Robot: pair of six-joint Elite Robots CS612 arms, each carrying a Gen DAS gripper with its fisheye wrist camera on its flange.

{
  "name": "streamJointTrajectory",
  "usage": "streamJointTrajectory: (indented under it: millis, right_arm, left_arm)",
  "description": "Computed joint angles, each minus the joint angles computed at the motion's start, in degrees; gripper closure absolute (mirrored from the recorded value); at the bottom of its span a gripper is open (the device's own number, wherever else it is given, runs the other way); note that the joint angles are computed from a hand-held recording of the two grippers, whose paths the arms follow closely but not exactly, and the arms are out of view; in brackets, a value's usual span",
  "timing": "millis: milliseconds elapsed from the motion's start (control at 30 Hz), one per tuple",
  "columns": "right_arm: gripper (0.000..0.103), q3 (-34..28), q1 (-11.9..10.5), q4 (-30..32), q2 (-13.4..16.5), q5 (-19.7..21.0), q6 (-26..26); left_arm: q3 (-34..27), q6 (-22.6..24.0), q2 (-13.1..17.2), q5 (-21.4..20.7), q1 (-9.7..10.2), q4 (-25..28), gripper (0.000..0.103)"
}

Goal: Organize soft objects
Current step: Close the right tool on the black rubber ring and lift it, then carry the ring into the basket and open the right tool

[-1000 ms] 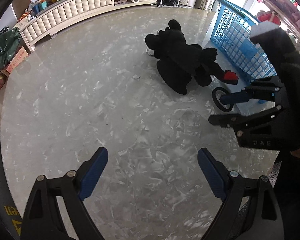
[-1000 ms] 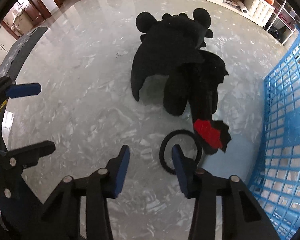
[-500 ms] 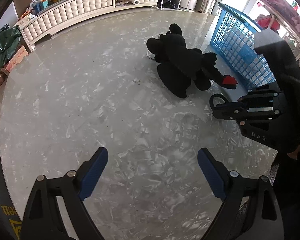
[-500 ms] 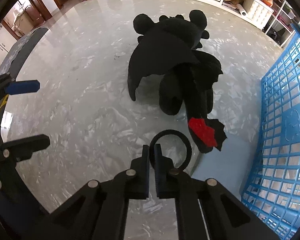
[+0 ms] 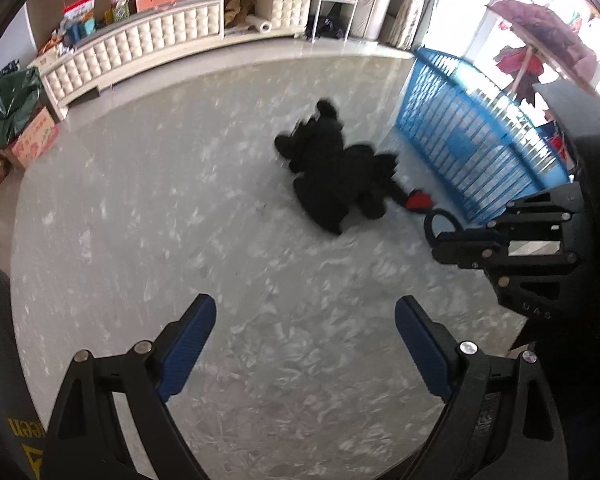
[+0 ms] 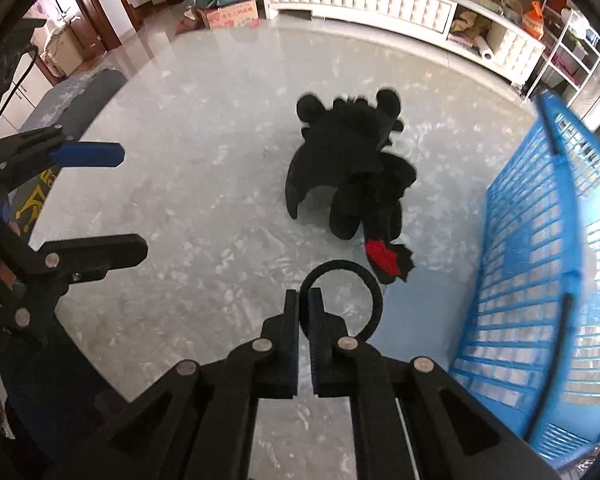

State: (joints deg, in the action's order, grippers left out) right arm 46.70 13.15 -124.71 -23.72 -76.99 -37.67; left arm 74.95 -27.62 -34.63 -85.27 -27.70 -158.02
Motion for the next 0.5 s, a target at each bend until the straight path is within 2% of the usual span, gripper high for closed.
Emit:
streamJointTrajectory:
  millis: [300,500]
  right_arm:
    - [0.099,6.26,-1.34,-4.72,-5.05,4.26,0.32]
    - [0.099,8.30,-2.28,-8.07,-6.57,5.25,0.40]
  left_arm:
    - [0.62,1.68,-2.26,2.61,-1.27,-2.89,0.013]
    - [-0.70,2.65,-2.40,3.89,-1.88,-2.53,0.013]
